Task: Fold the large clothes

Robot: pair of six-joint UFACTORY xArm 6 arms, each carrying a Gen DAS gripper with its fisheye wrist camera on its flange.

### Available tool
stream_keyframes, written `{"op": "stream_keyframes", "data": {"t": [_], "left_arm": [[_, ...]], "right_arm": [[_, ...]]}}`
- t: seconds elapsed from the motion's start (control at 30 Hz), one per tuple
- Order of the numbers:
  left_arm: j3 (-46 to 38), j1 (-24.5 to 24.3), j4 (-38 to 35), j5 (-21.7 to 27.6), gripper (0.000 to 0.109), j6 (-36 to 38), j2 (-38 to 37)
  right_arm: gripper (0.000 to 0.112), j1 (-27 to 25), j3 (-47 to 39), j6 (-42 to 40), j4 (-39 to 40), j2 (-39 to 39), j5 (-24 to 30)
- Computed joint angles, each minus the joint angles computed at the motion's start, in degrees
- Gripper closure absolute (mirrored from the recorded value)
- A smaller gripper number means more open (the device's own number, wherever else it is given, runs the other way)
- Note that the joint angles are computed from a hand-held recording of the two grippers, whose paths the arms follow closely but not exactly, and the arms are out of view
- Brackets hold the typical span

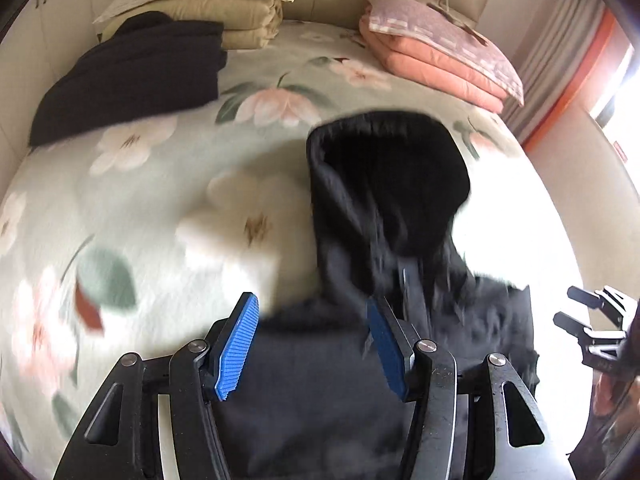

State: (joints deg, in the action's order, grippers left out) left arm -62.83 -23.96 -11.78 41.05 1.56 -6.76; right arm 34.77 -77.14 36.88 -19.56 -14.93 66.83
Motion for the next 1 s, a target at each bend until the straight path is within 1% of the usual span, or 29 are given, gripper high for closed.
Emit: {"op": "stream_keyframes", "data": {"t": [0.13, 0.2, 0.3, 0.37, 0.43, 0.5, 0.57, 0.6, 0.63, 0.67, 0.7, 0.73, 0.77, 0.8, 0.83, 0.9, 0.97, 1.0], "left_arm": [[-15.86, 0.02, -0.03, 1.07, 0.050, 1.30, 14.70], [-25.23, 0.50, -0.31, 3.22, 0.050, 1.22, 23.15], [-35.95, 1.00, -1.25, 6.11, 0.050, 1.67, 32.79], [-39.34, 0.83, -1.06, 5.85, 0.050, 2.08, 36.52], [-42.56, 0.65, -0.49, 5.89, 0.050, 2.07, 40.11], [-44.99, 0.85, -1.91, 5.93, 0.050, 2.56, 42.93], [-46.24, 1.11, -3.93, 5.26, 0.056, 3.11, 44.64], [-47.04, 1.21, -4.87, 5.40, 0.073, 3.28, 45.53], [-48.39, 1.44, -6.70, 6.39, 0.095, 4.02, 46.62], [-49.18, 1.66, -8.71, 7.14, 0.099, 4.90, 47.25], [-47.69, 1.76, -10.13, 5.48, 0.099, 5.90, 46.31], [-45.74, 1.94, -13.19, 3.88, 0.099, 8.54, 45.00], [-44.20, 2.23, -16.54, 3.18, 0.099, 11.32, 43.62], [-42.17, 2.57, -20.27, 2.56, 0.099, 14.47, 41.74], [-39.35, 3.12, -25.40, 2.13, 0.099, 19.20, 39.07], [-34.70, 4.06, -31.71, 1.96, 0.099, 25.82, 34.86], [-32.27, 5.50, -35.46, 3.22, 0.097, 28.98, 33.60], [-32.43, 6.63, -35.22, 5.17, 0.094, 28.47, 34.91]], "right_arm": [[0.045, -6.06, -9.57, -0.99, 1.60, 9.51, -4.36], [0.045, -8.20, -13.81, -1.55, 2.27, 14.37, -6.44], [0.045, -10.89, -22.33, -3.37, 2.93, 23.22, -7.08], [0.045, -12.14, -27.40, -4.74, 5.12, 29.09, -8.00], [0.045, -13.37, -30.21, -5.82, 7.31, 32.93, -8.27], [0.045, -14.37, -31.83, -6.34, 9.40, 35.82, -8.54], [0.045, -15.51, -32.87, -6.76, 12.55, 38.19, -9.00], [0.049, -15.84, -32.51, -6.91, 13.97, 38.65, -9.75], [0.053, -16.09, -32.09, -7.17, 15.18, 39.06, -10.61], [0.065, -16.18, -31.93, -7.67, 16.09, 39.48, -10.92], [0.080, -16.19, -32.63, -7.94, 16.05, 40.05, -10.35], [0.089, -15.98, -32.75, -7.42, 14.44, 40.03, -9.88], [0.101, -15.89, -31.80, -7.19, 13.08, 39.02, -10.44], [0.103, -16.01, -29.03, -7.25, 12.86, 36.85, -12.84], [0.103, -16.02, -26.37, -7.13, 12.26, 34.53, -14.86], [0.104, -15.69, -20.97, -7.08, 10.41, 29.71, -18.34], [0.104, -15.45, -14.25, -7.67, 10.15, 25.13, -22.43], [0.104, -15.43, -12.26, -8.19, 10.17, 24.31, -22.73]]}}
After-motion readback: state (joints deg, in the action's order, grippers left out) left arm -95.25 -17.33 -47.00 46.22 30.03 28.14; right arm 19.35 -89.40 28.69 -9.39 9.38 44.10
